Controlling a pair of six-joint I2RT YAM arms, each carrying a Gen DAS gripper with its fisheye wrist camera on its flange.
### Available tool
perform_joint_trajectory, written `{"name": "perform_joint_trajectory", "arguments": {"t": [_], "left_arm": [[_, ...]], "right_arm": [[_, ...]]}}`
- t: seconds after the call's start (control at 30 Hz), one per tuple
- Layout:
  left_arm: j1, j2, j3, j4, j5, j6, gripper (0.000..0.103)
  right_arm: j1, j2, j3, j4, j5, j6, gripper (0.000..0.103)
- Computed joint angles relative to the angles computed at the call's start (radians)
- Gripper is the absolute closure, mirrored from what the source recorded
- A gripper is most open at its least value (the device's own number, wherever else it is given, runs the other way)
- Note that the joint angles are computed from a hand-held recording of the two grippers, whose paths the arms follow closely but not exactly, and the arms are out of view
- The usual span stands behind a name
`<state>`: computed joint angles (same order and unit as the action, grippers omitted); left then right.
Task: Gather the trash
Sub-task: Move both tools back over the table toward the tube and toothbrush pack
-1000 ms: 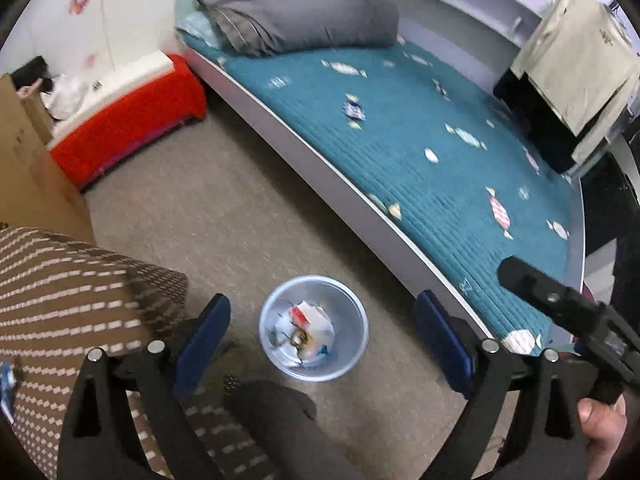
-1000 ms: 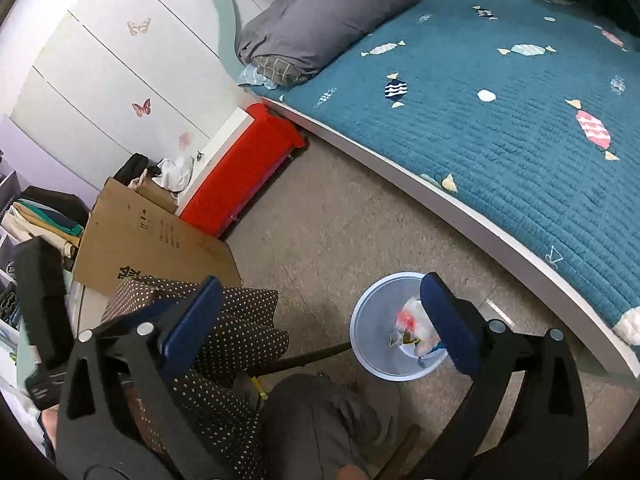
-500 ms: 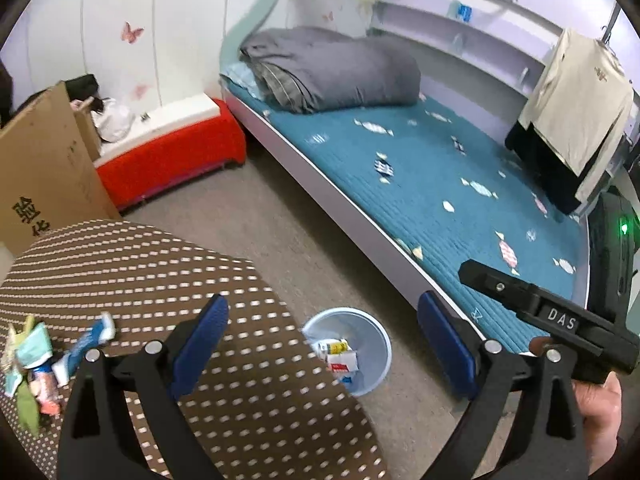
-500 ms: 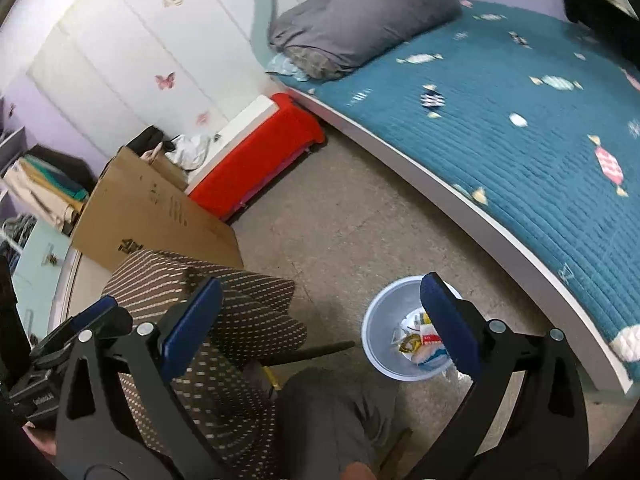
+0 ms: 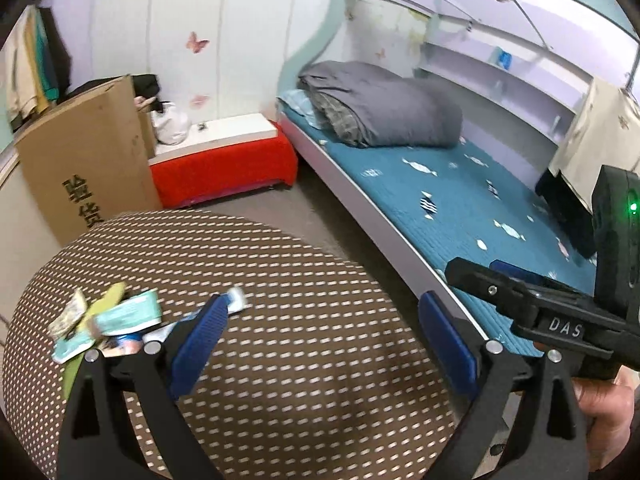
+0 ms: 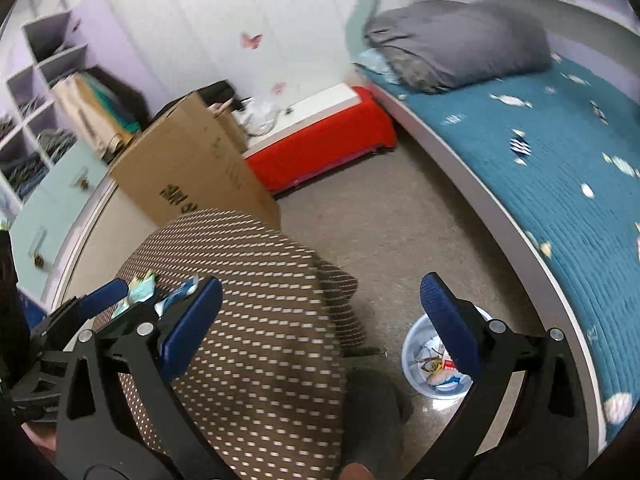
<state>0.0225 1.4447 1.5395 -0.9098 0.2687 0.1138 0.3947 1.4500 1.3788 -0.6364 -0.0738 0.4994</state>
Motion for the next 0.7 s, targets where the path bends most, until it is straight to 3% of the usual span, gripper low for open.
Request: {"name": "perform_joint_trajectory", "arguments": {"t": [0.33,0.7], "left_arm": [[0.312,-0.041,-0.065,-0.011,0.124,0.115,0.009],[0.558,0.004,-0.091,0.002,0.16,0.254,0.009]], "right_arm": [[0.166,0.19,0.221,-0.078,0.015,-0.124,0.006],[0.297,0.535,0.603,-0.238,0.052,-0.447,0.006]]}}
